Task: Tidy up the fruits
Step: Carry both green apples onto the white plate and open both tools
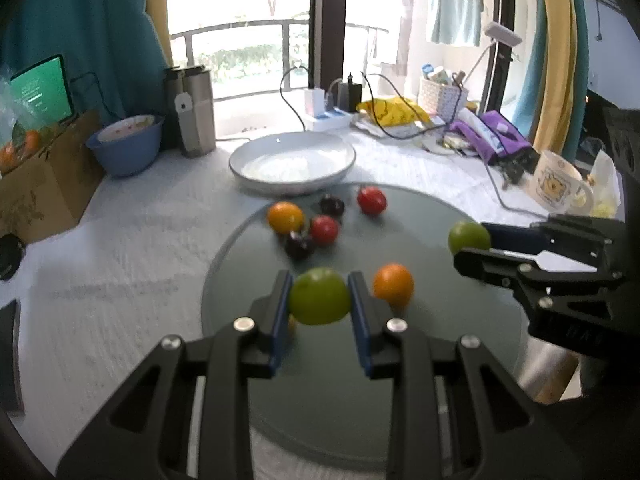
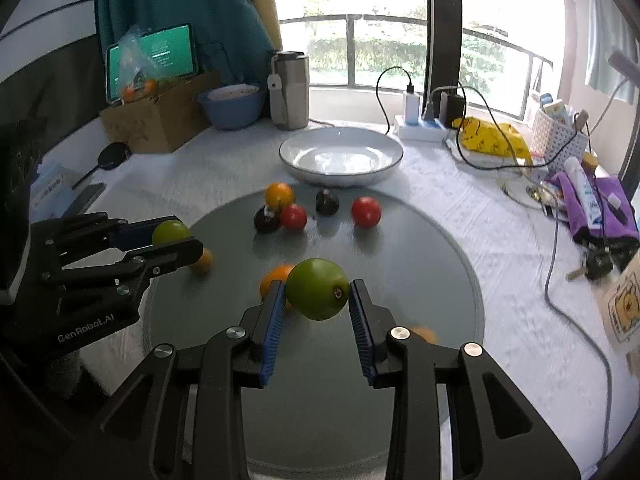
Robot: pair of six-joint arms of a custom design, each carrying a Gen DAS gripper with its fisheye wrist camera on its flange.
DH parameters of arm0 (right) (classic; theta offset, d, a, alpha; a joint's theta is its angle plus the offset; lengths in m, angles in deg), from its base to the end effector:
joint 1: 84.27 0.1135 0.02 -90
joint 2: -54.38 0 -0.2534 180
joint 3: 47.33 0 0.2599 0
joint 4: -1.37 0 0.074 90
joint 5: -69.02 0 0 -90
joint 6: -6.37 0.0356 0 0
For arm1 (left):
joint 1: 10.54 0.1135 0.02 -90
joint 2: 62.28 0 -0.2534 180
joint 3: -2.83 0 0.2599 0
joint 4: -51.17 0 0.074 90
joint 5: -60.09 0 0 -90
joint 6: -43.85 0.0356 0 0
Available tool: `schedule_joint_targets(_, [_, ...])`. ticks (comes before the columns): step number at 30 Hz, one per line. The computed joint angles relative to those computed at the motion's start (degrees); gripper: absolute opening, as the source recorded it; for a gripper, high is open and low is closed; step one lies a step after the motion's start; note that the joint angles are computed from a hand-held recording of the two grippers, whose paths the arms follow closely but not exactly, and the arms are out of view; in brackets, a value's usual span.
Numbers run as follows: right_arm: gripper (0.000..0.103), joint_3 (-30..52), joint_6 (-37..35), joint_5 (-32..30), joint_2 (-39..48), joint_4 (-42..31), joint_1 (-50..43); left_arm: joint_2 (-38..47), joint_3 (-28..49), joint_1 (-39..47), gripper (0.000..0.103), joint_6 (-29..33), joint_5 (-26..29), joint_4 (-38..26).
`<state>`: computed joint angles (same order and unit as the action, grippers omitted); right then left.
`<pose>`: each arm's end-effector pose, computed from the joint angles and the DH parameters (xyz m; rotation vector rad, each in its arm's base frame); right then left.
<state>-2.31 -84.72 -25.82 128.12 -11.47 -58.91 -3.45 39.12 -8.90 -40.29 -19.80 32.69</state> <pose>0.2327 0.1136 0.1592 -0.5720 2.2416 0.3143 0.2113 -0.0002 0.1591 0.1754 2.2700 -0.1330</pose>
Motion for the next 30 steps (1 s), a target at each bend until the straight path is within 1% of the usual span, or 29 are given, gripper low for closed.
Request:
schedule_joint_targets(11, [0.035, 8.60, -2.70, -1.47, 8.65, 1.68, -2.42, 11.22, 8.13, 2.33, 0.029, -0.01, 1.58, 5.93])
schedule_joint_targets(22, [0.035, 20.65, -4.98, -3.63, 21.19, 3.01, -3.76, 25.34, 18.08, 2.56, 0.029, -1.00, 2.64, 10.96])
schedule_joint_targets(25, [0.035, 24.42, -5.52, -3.78, 24.80, 3.06, -3.65, 29.63, 21.46, 2.58, 0.029, -0.81, 2.70, 11.42])
schedule_joint_targets(30, [0.035, 32.00, -5.16, -4.51, 31.87, 1.26, -3.92, 36.90, 28.24, 3.08, 0.029, -1.33, 3.54, 10.23])
